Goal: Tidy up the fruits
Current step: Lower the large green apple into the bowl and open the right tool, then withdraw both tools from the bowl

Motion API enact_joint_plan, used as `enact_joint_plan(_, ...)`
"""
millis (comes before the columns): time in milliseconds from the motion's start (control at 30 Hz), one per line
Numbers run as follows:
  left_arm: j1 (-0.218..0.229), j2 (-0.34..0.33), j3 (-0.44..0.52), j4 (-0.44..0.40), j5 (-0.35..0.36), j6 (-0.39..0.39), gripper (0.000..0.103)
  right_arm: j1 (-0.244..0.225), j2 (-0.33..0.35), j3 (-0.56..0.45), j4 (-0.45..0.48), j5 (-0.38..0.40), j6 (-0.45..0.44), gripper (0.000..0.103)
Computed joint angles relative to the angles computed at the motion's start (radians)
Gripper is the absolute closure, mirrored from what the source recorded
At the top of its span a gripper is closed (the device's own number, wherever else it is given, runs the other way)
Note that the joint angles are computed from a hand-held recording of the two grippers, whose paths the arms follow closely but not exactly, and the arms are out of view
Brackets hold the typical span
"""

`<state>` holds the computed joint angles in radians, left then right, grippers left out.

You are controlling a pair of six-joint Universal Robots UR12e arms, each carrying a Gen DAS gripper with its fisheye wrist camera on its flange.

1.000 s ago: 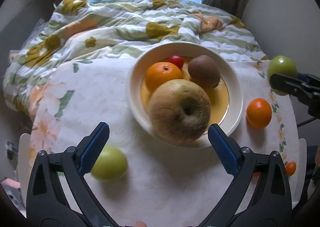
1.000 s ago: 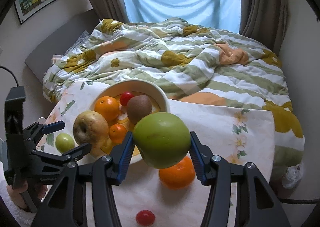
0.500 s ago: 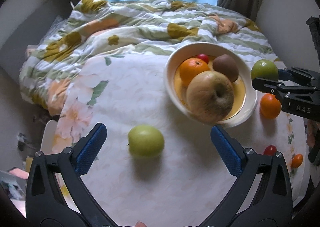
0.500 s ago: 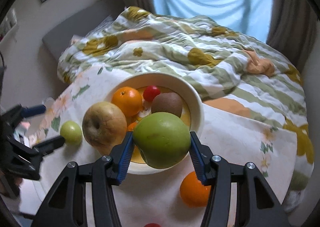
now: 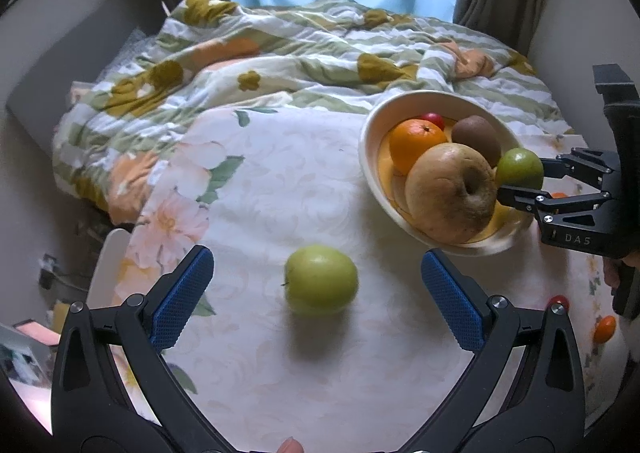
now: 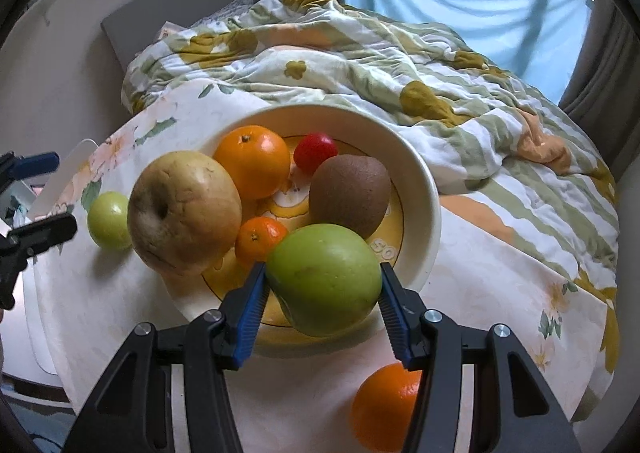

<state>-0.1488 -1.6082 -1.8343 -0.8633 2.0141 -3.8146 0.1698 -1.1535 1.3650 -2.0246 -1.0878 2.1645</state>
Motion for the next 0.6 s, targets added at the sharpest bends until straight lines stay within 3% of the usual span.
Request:
enact_joint_plan(267, 0.016, 0.029, -0.033, 0.054, -0.036, -0.021, 0.0, 0.006, 0.011, -0.018, 0.047, -0.017, -0.008, 0.052)
enact_joint_plan(333, 0.016, 0.033, -0.034, 0.047, -0.033, -0.023, 0.0, -0.001, 0.006, -0.009, 0.034, 0.015, -0.009, 0.035)
enact_joint_plan(367, 0.016, 0.034, -0.034, 0.044, -0.033, -0.024, 0.0, -0.005, 0.002, -0.004, 0.024, 0.034, -0.009, 0.014)
enact_joint_plan(400, 0.016, 0.036, -0.033, 0.04, -0.031, -0.025, 0.0, -0.006, -0.001, 0.001, 0.012, 0.042, -0.005, 0.0)
enact_joint_plan(600, 0.014, 0.042, -0.026, 0.003, -0.021, -0.027, 0.0, -0.01, -0.019, 0.024, -0.028, 0.05, -0.003, 0.0)
